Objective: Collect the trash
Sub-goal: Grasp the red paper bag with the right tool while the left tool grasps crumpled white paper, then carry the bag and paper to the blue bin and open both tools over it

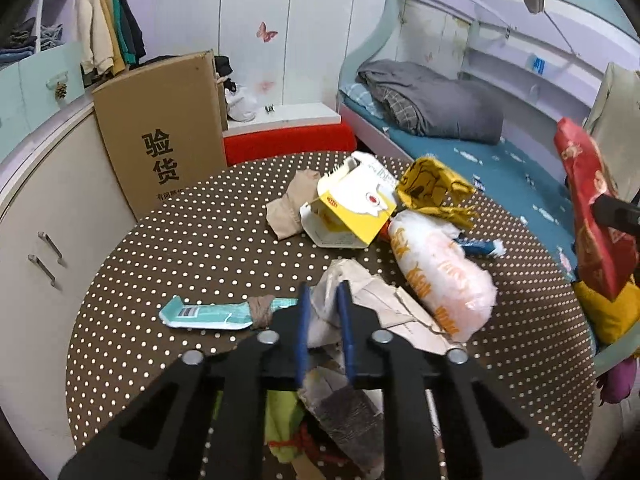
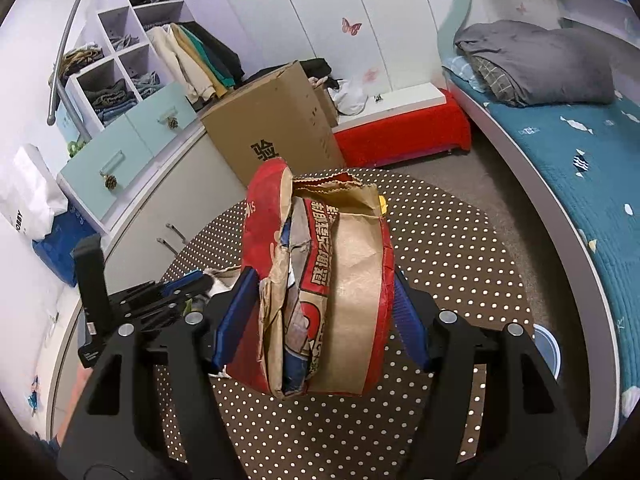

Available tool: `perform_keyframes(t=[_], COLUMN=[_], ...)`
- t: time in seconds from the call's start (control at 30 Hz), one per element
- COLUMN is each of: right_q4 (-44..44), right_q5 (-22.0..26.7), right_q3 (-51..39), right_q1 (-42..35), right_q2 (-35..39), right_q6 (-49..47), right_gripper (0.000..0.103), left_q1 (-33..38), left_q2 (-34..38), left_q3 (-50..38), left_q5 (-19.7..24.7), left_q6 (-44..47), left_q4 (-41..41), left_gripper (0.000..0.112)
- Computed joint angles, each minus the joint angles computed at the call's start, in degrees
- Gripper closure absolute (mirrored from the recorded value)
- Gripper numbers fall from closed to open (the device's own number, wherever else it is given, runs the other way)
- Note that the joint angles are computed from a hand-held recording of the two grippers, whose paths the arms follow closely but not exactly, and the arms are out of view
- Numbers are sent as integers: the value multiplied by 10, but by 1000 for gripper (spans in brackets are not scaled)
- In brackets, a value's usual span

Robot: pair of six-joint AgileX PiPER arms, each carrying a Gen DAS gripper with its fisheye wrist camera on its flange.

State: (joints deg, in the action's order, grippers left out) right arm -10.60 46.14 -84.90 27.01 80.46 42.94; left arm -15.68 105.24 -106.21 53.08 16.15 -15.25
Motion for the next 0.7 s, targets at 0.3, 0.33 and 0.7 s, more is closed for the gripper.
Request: perform_keyframes(t=[0.3, 0.33, 0.7], right_q4=[-4, -4, 8], right_q5=[-21, -20, -6], right_q3=[43, 43, 30], right_q1=[-4, -4, -11], right_q2=[-34, -34, -29], right_q6=[15, 15, 3], right_gripper=[39, 39, 39], left_q1=[-16, -25, 5], left_q2=[-31, -45, 8], left_q3=[43, 71, 28], left_q5=[-18, -50, -2], left_q6=[-5, -25, 3], left_q4=[37, 65, -2], left_gripper=[30, 21, 80])
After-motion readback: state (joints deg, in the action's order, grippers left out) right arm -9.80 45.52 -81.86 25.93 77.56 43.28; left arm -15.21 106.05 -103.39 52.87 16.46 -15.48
